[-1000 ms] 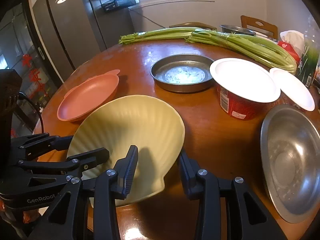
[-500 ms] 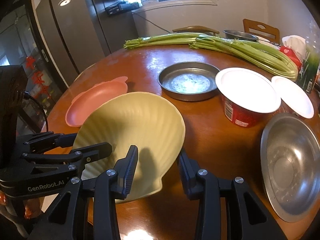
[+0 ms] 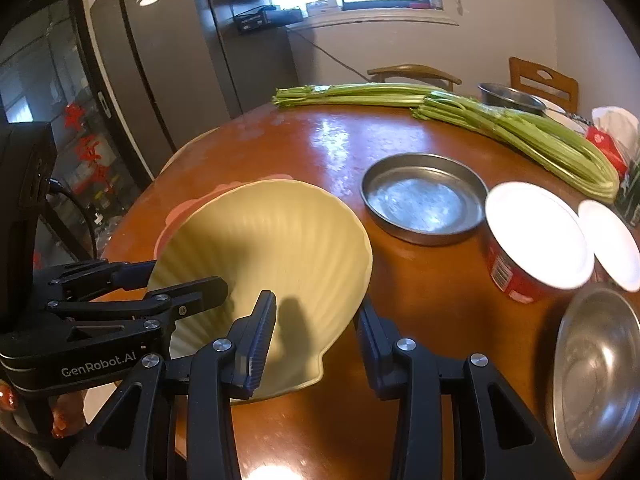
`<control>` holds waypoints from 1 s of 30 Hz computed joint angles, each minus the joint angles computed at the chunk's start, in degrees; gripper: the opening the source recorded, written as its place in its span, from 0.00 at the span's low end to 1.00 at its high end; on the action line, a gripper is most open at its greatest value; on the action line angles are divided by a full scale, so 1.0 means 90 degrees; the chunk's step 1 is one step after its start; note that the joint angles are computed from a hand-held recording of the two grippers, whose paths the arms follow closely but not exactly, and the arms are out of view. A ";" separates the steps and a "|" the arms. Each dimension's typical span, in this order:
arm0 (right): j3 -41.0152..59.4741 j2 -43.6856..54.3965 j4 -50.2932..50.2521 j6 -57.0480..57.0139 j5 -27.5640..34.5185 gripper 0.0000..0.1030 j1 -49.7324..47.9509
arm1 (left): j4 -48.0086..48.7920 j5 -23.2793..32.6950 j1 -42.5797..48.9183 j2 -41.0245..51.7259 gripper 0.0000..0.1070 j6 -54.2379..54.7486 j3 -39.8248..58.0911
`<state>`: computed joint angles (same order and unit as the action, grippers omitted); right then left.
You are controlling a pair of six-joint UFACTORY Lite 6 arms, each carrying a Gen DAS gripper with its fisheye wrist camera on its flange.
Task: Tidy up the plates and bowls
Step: 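Lower the shell plate onto the pink plate with the left tool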
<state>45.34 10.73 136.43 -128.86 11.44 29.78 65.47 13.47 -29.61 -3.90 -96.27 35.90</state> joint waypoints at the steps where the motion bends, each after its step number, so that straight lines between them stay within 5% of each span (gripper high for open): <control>1: 0.0125 0.0095 0.0025 0.0009 -0.0028 0.41 0.0056 | 0.0035 -0.0001 0.0058 -0.0032 0.50 0.0008 -0.0009; 15: 0.1537 0.1145 -0.0536 0.0710 -0.0418 0.41 0.0559 | -0.0322 -0.0545 0.1352 -0.0218 0.50 0.1059 -0.0080; 30: 0.2522 0.1936 -0.2072 0.2532 -0.0687 0.41 0.0697 | 0.1068 -0.1234 0.2140 0.0383 0.50 0.0049 0.0121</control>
<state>68.04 28.15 117.79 -106.07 5.26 36.05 75.08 2.36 -10.35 -0.45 -95.83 36.99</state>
